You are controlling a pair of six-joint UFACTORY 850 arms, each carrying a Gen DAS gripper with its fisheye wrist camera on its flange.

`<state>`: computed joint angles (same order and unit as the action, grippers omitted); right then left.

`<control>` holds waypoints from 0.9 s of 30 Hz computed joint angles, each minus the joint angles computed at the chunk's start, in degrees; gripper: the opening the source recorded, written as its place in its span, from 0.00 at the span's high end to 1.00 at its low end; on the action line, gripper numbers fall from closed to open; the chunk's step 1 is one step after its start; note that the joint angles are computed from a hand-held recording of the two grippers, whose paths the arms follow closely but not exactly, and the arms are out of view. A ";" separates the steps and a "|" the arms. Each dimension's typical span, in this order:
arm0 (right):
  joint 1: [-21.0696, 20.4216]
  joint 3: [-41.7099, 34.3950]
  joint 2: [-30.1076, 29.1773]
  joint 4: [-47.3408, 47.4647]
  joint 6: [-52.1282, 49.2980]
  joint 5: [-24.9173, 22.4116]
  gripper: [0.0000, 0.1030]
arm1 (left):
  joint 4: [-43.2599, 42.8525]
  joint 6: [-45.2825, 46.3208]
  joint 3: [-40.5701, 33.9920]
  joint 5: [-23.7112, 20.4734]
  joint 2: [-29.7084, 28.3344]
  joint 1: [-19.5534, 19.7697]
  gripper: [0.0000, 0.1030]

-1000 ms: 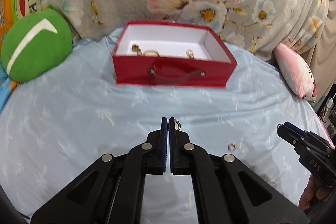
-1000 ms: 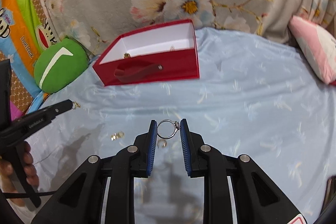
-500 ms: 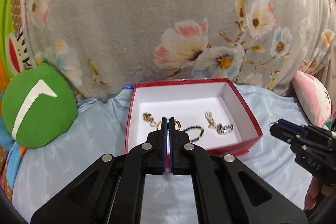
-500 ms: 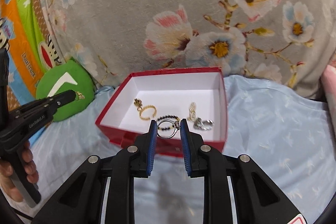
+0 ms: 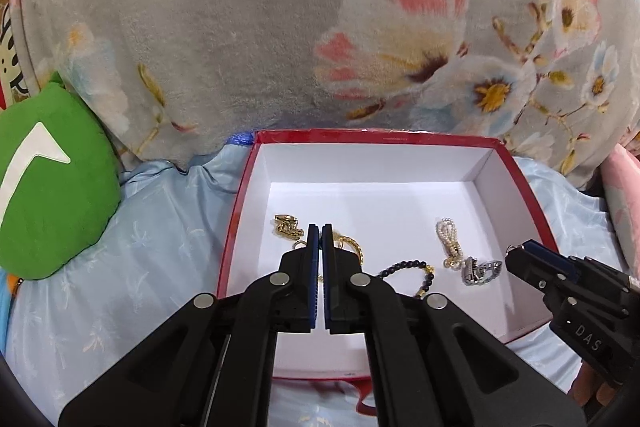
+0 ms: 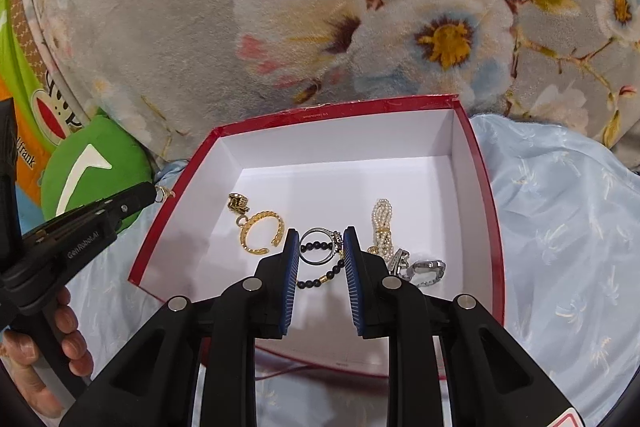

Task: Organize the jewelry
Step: 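Carry the silver ring and gold dangling earrings over the red box, then open both tools to drop the ring and earrings into the box, then withdraw both open tools from the box back over the sheet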

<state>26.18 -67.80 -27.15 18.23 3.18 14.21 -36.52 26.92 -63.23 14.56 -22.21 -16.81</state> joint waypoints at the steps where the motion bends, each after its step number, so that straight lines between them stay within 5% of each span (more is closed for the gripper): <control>1: 0.06 -0.40 -0.40 1.56 -1.74 -0.07 0.79 | -2.69 2.46 -0.35 0.49 -0.46 -0.08 0.99; 9: -0.06 -0.77 -1.71 -4.60 3.63 1.08 0.77 | 4.24 -6.60 -1.50 -1.15 -2.26 0.96 0.96; 13: 0.12 1.10 -0.46 -4.82 4.14 3.54 0.67 | -0.48 -3.21 -0.28 1.19 -1.65 0.55 0.50; 19: 0.19 8.39 5.12 -11.20 11.39 8.84 0.66 | 8.28 -12.67 3.42 0.94 1.15 1.25 0.50; 27: 5.95 28.57 18.49 -4.72 6.28 16.07 0.60 | 13.84 -17.40 18.90 4.58 11.75 -0.77 0.43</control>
